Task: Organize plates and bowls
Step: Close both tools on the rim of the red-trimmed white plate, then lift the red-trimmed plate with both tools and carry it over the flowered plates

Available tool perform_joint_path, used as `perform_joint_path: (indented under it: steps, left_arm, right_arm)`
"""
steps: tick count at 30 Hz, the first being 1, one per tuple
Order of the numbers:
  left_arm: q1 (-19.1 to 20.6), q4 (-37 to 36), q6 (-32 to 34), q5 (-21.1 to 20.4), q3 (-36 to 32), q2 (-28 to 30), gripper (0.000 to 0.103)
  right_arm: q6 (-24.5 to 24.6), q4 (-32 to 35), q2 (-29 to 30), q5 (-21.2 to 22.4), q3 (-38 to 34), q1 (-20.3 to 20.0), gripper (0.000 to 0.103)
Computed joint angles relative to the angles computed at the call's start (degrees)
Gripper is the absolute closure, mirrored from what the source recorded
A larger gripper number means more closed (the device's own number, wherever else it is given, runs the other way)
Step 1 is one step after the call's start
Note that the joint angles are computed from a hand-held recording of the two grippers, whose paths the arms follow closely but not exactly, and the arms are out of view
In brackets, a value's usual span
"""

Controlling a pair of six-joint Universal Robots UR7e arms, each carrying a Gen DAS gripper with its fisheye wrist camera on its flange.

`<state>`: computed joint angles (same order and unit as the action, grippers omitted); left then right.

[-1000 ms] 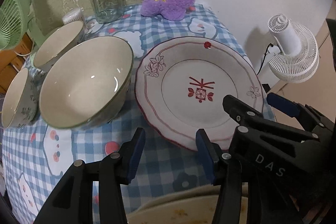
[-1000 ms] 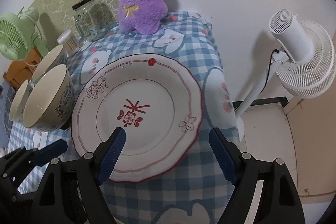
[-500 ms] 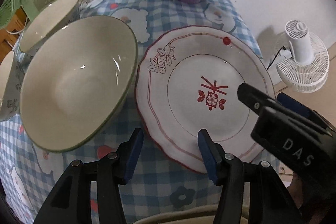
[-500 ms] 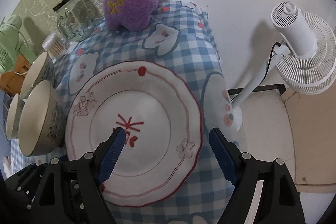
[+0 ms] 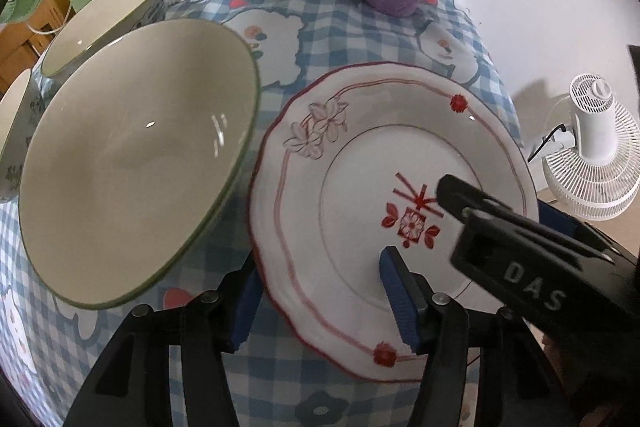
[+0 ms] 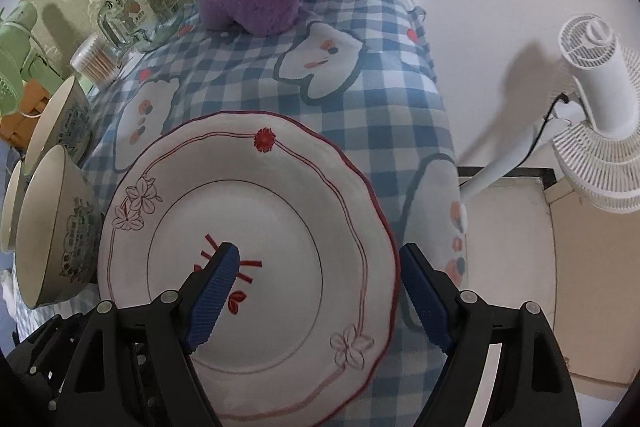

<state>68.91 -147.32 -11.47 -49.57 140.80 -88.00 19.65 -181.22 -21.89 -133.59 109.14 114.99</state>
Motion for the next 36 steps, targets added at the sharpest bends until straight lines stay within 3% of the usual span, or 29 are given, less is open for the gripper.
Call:
perform_joint_path:
  steps: [8, 18, 36]
  left_arm:
    - [-0.37, -2.98, -0.94, 0.9, 0.51, 1.3, 0.042]
    - [-1.71, -4.82, 1.25, 2.62, 1.53, 0.26, 0.047]
    - [-3.95, -1.42, 2.0, 3.23, 4.84, -5.25, 0.067]
  right_arm:
    - [-3.59, -3.84, 1.14, -0.66, -0.32, -0.42, 0.042]
    - [0.59, -2.53, -0.06, -2.97, 1.13, 0.75, 0.061]
    - [9.98, -2.27, -2.65, -5.04, 7.4, 4.05, 0.066]
